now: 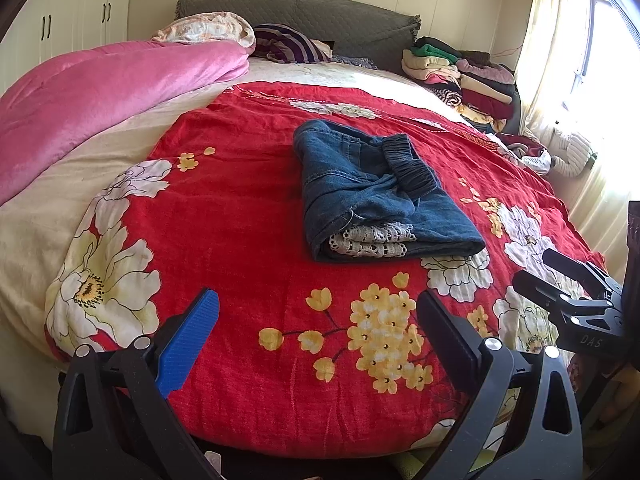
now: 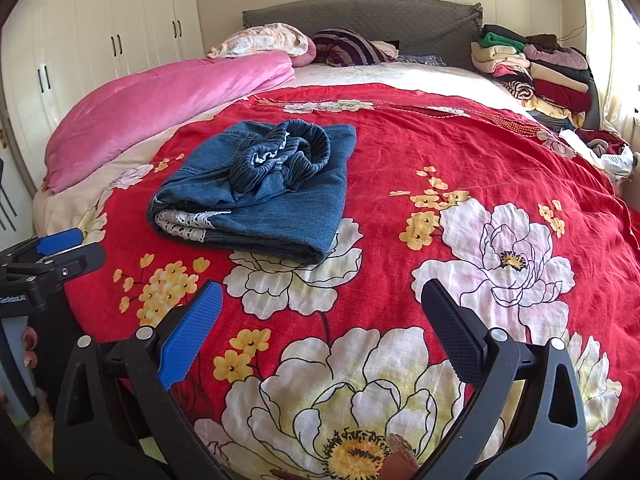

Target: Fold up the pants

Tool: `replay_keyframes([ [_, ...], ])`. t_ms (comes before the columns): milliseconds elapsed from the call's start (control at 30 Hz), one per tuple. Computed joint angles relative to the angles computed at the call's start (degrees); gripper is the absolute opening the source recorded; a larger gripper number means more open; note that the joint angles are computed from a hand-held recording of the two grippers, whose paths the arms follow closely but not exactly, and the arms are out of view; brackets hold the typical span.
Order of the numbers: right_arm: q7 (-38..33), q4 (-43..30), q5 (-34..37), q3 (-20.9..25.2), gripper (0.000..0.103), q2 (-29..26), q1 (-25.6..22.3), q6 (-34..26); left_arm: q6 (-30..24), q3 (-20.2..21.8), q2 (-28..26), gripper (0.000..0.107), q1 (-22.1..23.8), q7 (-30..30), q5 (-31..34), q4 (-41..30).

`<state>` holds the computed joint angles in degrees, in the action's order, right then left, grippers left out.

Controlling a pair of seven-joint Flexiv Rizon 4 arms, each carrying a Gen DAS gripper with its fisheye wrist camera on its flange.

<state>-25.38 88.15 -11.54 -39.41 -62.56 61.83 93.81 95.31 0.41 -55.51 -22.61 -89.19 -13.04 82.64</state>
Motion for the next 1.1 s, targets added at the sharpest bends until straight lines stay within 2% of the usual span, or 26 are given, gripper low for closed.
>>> replay_keyframes([
  [633, 0.1, 0.9, 0.5, -0.6, 0.094, 0.3, 0.4, -0.2, 0.7, -2.8, 0.0, 0.099, 1.4, 1.4, 0.5, 0.4],
  [867, 1.6, 2.2, 0.8, -2.6, 0.094, 0.4, 1.4, -1.1, 0.1, -2.0, -0.1, 0.099, 0.9, 1.4, 0.1, 0.0],
  [1000, 2.9, 3.8, 0.7, -4.3, 0.094, 0.6, 2.2, -1.8, -1.5, 0.4, -0.4, 0.099, 0.0, 0.3, -0.6, -1.0],
  [1100, 4.1, 5.8, 1.4, -4.8, 0.094, 1.6, 1.8, -2.2, -2.4, 0.1, -0.9, 0.099, 1.6, -0.2, -0.9, -2.0],
])
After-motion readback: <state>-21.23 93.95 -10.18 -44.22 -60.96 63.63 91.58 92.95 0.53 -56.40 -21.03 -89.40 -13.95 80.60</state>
